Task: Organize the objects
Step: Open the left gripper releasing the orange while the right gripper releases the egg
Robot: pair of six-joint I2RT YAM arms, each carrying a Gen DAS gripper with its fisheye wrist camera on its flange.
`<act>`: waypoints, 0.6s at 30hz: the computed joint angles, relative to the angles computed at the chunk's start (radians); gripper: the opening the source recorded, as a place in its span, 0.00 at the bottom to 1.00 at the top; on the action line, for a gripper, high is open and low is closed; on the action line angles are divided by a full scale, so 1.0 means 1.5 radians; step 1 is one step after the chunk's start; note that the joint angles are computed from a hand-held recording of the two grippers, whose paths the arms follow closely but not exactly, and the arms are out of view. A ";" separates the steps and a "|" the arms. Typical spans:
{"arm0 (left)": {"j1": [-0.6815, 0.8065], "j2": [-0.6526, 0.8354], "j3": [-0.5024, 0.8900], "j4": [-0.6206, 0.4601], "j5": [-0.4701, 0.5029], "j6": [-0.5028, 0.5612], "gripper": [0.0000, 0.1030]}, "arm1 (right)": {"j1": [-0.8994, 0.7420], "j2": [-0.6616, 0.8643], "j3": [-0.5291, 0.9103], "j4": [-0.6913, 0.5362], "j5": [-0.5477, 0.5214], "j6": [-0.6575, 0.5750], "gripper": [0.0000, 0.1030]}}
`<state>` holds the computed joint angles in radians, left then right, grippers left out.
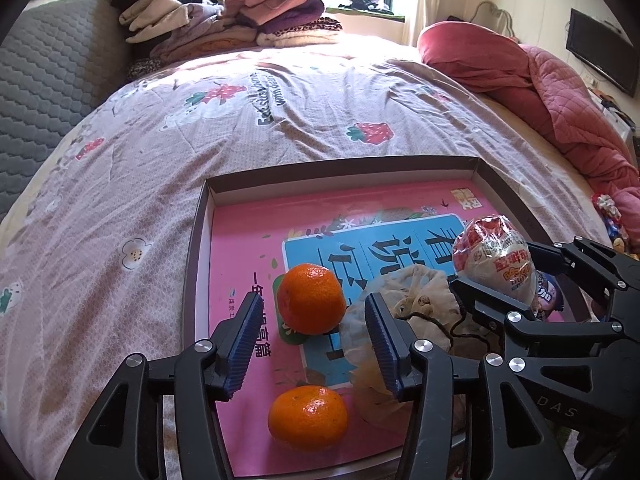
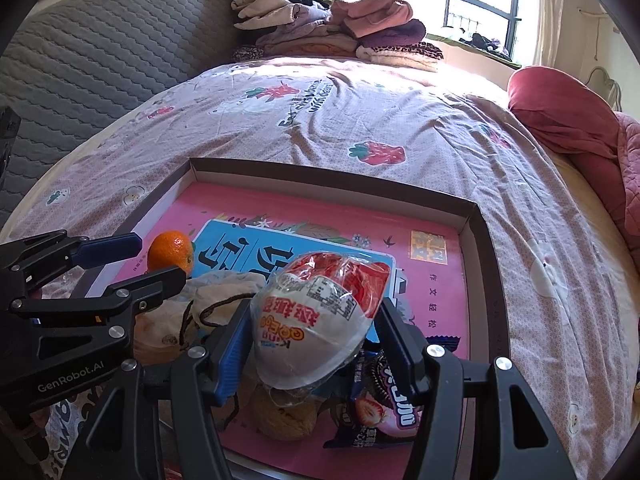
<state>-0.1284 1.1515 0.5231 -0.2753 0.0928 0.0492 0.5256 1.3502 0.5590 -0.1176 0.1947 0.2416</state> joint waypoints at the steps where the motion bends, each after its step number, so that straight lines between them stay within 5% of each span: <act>1: 0.000 -0.003 0.001 -0.003 0.002 -0.001 0.53 | 0.001 -0.001 0.001 -0.001 0.001 0.001 0.58; 18: 0.005 -0.027 0.010 -0.027 0.016 0.000 0.55 | 0.005 0.007 0.010 -0.016 0.007 0.005 0.58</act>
<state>-0.1214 1.1105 0.5376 -0.3153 0.1167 0.0490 0.5334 1.3610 0.5747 -0.1412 0.2054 0.2491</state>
